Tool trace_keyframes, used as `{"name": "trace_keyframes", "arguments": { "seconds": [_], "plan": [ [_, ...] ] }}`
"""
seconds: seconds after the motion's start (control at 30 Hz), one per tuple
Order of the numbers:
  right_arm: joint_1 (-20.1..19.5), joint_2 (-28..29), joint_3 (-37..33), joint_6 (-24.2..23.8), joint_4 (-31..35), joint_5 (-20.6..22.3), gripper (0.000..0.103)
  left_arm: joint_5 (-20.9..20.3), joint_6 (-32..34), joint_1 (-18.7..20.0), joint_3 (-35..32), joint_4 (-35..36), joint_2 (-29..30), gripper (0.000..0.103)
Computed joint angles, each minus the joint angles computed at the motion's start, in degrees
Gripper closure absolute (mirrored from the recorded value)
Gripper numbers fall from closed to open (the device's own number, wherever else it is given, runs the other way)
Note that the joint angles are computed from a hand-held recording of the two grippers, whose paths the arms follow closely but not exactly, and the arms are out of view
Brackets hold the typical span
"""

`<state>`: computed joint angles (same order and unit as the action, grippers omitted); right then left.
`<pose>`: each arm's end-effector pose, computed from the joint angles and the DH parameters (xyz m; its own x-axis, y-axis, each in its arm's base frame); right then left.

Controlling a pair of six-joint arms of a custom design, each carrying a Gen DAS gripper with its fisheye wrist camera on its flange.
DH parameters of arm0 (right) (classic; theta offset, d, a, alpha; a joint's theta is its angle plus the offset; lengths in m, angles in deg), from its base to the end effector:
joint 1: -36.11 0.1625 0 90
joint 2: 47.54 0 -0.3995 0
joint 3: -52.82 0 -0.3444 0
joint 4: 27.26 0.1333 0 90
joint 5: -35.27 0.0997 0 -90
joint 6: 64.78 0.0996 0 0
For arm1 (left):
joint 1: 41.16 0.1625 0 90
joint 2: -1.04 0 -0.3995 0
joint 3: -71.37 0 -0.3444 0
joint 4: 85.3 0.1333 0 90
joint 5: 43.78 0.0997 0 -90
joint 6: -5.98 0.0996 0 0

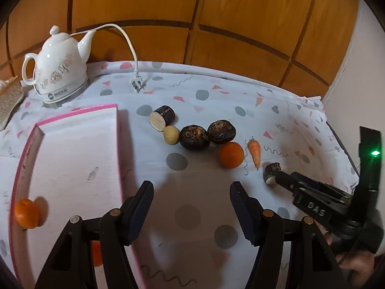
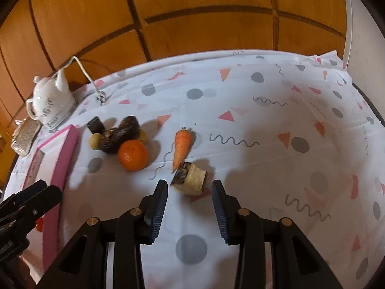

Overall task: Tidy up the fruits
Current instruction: 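Grasp the second orange with the left tool while the right tool grasps the radish chunk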

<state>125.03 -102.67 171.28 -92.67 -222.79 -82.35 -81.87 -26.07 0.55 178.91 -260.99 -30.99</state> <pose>0.0774 -0.5177 0.1841 -0.7843 -0.0565 0.6178 -0.3993 0.8081 -0.4330 -0.2577 -0.5132 -0.0019 -0.8258 -0.0356 -0.5628 0.3499 0.7503 -0.5609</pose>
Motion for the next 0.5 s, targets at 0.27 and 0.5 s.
{"name": "trace_keyframes", "arguments": {
  "seconds": [0.27,0.5],
  "plan": [
    [-1.28,-1.23,0.89,-2.16,0.07,3.16,0.085,-4.31,3.74,2.96,-6.09,0.5,3.46,0.037],
    [-2.14,-2.87,1.57,-3.28,0.47,3.0,0.087,-6.51,6.06,4.82,-14.19,3.79,7.73,0.038]
  ]
}}
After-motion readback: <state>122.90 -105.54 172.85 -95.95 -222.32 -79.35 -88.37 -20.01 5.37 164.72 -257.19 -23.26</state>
